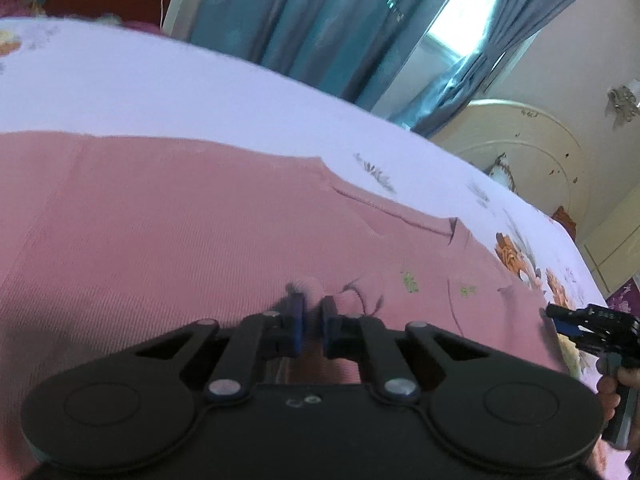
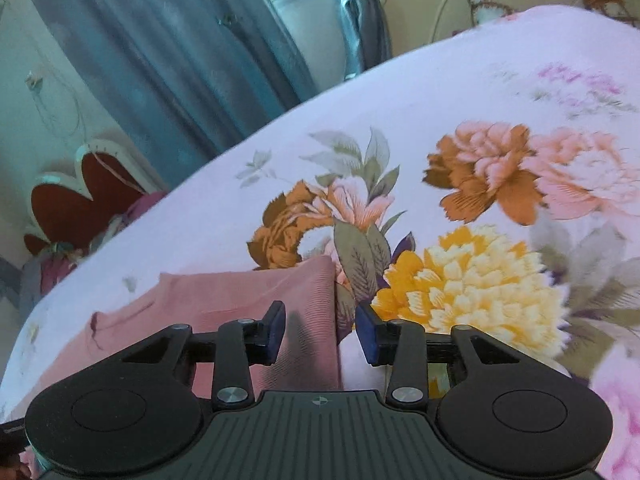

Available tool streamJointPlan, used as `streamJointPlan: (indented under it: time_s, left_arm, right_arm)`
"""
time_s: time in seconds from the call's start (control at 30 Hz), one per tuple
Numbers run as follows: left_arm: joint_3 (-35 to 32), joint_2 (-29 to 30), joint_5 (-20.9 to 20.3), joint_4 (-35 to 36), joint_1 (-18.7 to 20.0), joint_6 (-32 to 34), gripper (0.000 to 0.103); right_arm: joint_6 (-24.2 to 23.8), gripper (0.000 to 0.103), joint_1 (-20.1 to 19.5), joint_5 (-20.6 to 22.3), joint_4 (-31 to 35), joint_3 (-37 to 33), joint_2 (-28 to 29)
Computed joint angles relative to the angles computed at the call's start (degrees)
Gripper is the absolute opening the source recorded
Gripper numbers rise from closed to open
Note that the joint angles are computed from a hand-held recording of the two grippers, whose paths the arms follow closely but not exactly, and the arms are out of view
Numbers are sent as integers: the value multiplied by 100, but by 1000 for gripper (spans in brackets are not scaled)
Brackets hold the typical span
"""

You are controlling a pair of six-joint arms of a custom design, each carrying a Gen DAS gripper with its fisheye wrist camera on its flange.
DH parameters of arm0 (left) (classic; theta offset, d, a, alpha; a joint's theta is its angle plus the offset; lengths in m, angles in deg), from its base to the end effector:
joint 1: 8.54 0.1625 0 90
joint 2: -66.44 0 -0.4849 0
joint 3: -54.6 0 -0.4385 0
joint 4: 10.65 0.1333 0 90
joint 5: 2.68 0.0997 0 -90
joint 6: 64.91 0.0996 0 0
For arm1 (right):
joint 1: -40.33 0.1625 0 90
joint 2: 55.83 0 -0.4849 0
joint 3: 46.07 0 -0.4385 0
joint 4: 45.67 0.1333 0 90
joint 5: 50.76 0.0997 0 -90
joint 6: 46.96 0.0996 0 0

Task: Fold small clothes

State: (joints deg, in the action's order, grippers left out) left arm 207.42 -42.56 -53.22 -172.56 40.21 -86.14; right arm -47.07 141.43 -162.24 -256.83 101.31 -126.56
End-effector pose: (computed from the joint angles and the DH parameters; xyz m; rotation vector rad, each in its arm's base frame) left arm -0.0386 -0.3422 0.2965 0.2228 2.6076 -1.0424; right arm 0.1715 -0.3713 0.1974 0.0538 -2.6403 1.1203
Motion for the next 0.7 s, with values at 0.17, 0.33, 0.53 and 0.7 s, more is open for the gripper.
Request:
streamJointPlan:
  time_s: [0.17,0.33,0.53,0.7]
  left_arm:
    - [638,-162,1123,-638,-719,-347,7]
    - [458,-418,1125,35,-631,-688,24]
    - [240,-150,1296,482,-1231,-494,52]
    - [43,1303,721,-522,-1115,492,63]
  right_arm:
    - [-644,3,156,-415,-818,22,429]
    - [-938,3,265,-781,-943,-28,625]
    - [-1282,37,774,-952,-982,-167,771]
    - [-1942,41,1114,-514,-395,-424,1237]
